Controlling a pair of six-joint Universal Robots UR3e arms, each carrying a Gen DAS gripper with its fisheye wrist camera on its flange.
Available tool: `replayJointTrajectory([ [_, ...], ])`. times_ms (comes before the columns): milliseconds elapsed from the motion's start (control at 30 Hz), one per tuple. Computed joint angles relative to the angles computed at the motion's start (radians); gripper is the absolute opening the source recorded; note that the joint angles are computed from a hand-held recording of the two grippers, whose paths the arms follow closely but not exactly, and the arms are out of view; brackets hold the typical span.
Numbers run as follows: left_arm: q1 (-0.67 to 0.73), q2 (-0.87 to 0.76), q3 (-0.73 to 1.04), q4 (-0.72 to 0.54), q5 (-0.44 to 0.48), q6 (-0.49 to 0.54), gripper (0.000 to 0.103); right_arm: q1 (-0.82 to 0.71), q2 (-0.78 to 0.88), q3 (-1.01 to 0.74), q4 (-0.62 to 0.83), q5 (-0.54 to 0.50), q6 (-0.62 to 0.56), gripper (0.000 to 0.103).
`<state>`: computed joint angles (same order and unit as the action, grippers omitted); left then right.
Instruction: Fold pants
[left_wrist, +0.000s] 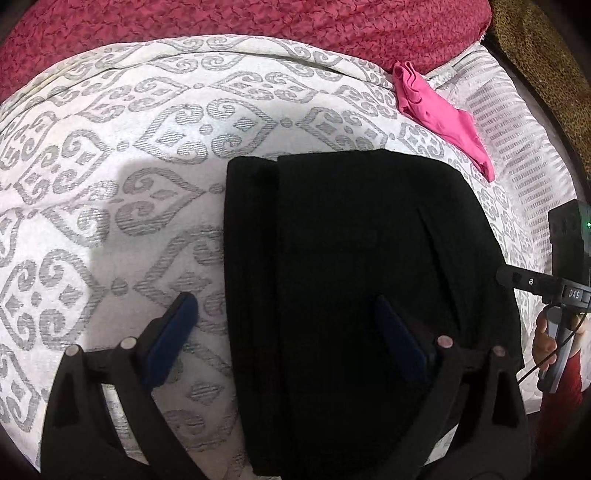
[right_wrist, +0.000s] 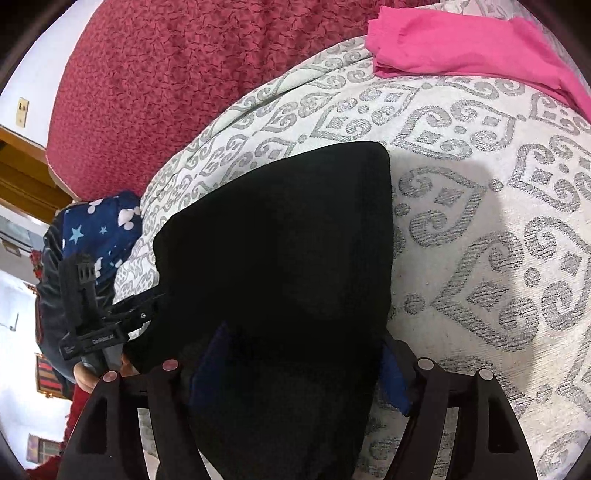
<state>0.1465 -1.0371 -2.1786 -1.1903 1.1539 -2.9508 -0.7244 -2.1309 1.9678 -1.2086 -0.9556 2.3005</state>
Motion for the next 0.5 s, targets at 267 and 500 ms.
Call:
replayJointTrajectory([
  [267, -0.164, -0.003, 0.053, 0.07, 0.095, -0.042, 0.043, 0.012, -0.126, -0.012, -0.04, -0.026, 0.033, 0.013],
  [500, -0.308, -0.017, 0.168, 0.067, 0.225, -0.097, 0.026, -0.058, -0.195, -0.167, 0.169, 0.006, -0.084, 0.012],
])
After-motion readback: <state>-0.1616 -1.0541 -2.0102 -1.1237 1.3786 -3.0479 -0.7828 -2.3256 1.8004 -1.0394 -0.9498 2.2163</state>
